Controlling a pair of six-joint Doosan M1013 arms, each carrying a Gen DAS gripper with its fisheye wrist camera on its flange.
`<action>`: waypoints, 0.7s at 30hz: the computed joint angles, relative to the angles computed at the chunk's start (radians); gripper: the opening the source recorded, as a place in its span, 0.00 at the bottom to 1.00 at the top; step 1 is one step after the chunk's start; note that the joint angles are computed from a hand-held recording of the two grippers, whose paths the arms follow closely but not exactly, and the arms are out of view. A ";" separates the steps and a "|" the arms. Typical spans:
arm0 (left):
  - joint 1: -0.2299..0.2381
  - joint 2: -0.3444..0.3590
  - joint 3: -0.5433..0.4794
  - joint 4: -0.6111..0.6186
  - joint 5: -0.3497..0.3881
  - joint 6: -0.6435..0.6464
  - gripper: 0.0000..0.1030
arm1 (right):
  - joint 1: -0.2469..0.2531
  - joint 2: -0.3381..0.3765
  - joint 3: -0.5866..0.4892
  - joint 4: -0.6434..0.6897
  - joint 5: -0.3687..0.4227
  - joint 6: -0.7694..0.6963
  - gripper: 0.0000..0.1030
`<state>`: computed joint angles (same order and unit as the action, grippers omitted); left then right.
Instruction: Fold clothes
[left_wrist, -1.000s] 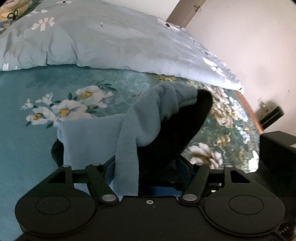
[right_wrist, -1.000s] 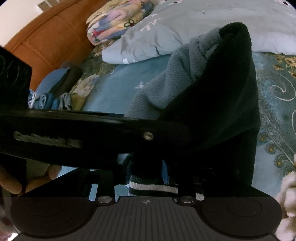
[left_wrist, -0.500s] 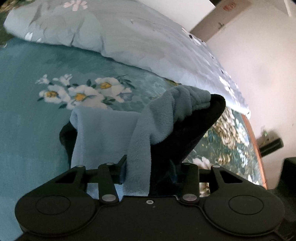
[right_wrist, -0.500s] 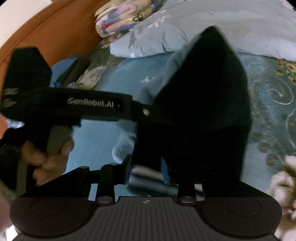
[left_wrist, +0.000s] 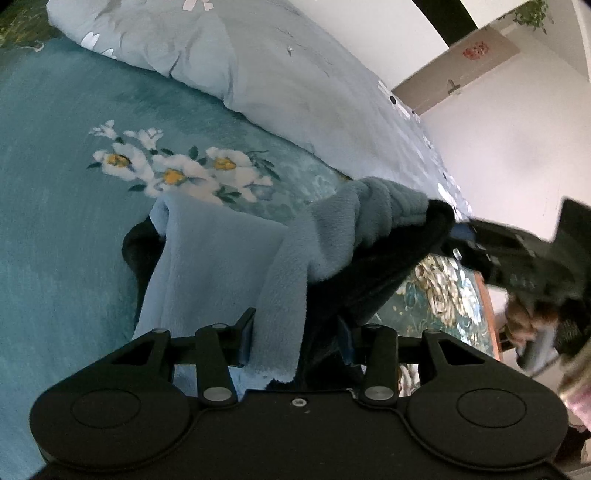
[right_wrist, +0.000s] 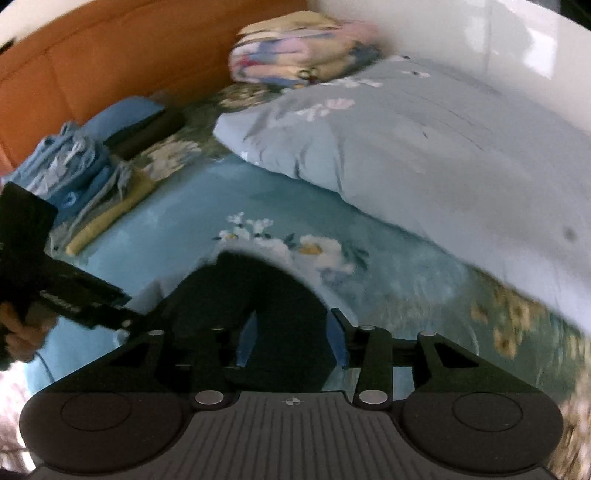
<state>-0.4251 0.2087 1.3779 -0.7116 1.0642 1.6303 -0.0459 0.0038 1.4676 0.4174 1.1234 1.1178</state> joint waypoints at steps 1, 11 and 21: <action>0.000 -0.003 0.004 0.001 -0.003 -0.005 0.42 | -0.003 0.010 -0.009 0.016 0.011 -0.019 0.38; 0.014 -0.057 0.077 -0.022 -0.044 0.008 0.45 | -0.010 0.094 -0.101 0.115 0.160 -0.215 0.45; -0.009 -0.097 0.127 0.030 -0.068 -0.063 0.50 | -0.003 0.189 -0.176 0.187 0.251 -0.189 0.55</action>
